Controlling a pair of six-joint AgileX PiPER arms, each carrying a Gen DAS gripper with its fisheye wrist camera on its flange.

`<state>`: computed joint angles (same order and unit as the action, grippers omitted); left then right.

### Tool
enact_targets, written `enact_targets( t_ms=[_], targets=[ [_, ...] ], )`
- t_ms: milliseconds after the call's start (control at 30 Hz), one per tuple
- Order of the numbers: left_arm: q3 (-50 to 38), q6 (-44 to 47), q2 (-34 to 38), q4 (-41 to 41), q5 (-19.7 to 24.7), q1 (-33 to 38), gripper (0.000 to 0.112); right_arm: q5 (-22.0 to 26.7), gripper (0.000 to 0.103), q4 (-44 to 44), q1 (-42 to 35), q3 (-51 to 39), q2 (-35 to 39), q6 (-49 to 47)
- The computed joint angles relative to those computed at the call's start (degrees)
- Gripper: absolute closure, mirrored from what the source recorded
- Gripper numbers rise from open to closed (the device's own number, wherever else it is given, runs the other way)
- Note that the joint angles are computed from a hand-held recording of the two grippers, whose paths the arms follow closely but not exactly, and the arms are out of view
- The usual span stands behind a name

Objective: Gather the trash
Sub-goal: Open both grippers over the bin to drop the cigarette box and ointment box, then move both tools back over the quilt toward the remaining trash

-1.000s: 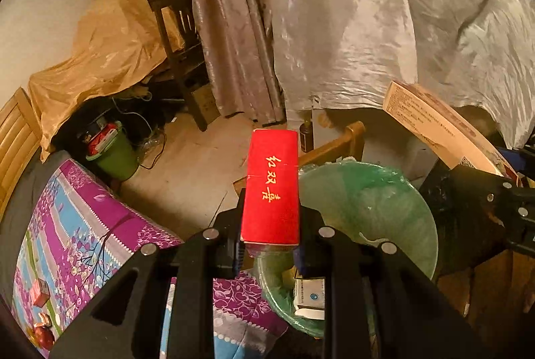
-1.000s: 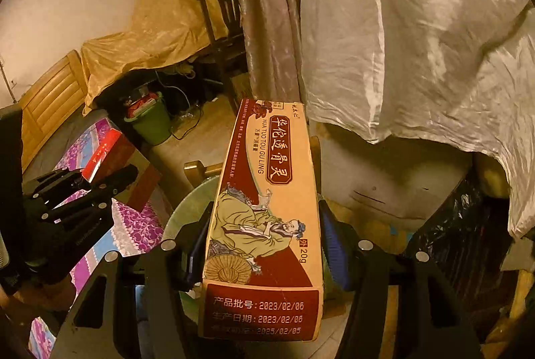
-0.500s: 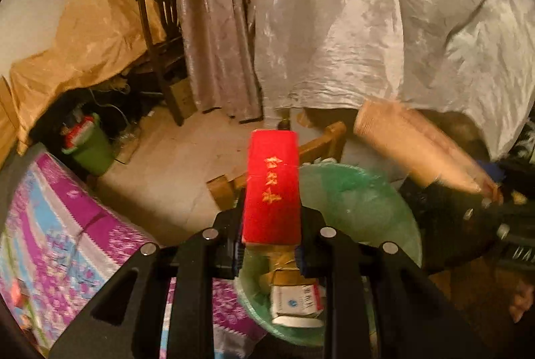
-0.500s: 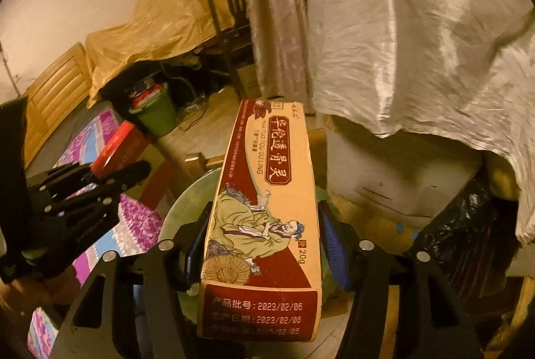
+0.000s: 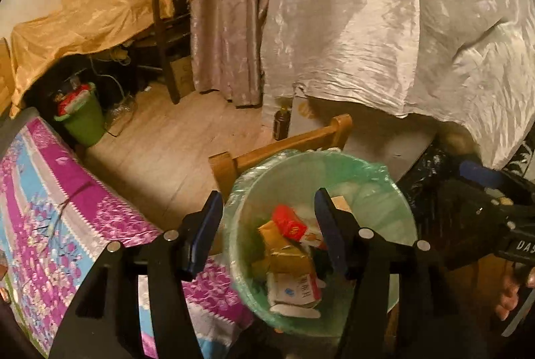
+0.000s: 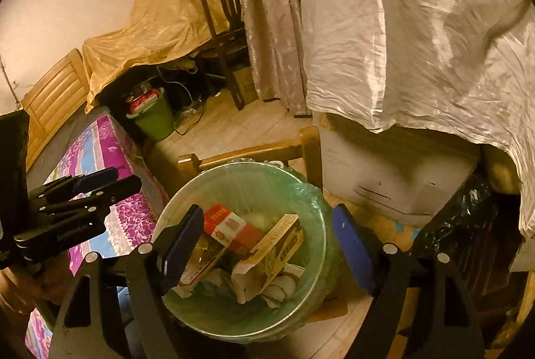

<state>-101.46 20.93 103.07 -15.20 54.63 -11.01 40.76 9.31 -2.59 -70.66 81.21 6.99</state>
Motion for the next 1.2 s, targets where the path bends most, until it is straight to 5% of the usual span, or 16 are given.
enact_targets(
  t_ms=[200, 467, 667, 833, 1000, 1200],
  targets=[
    [10.43, 0.96, -6.41, 4.01, -7.67, 1.96, 0.047, -5.69, 0.023, -4.52, 4.13, 2.81, -2.6, 5.13],
    [21.42, 1.54, -13.36, 5.5, -13.46, 10.55, 0.042, -10.86, 0.023, -35.83, 18.48, 6.52, -5.48, 37.19],
    [28.92, 6.98, -18.72, 1.22, -15.35, 22.29, 0.038, -7.37, 0.023, -52.43, 31.86, 4.48, -2.62, 52.29],
    [34.88, 20.07, -22.78, -7.07, -14.43, 36.19, 0.038, -4.95, 0.023, -52.66, 41.19, -3.12, 5.06, 50.08],
    [37.67, 35.76, -24.12, -17.21, -8.62, 55.61, 0.038, -2.88, 0.023, -47.97, 49.2, -15.52, 16.02, 41.86],
    [37.02, 45.34, -19.95, -21.96, -2.3, 75.28, 0.039, 2.69, 0.023, -33.78, 56.39, -41.6, 34.53, 22.7]
  ],
)
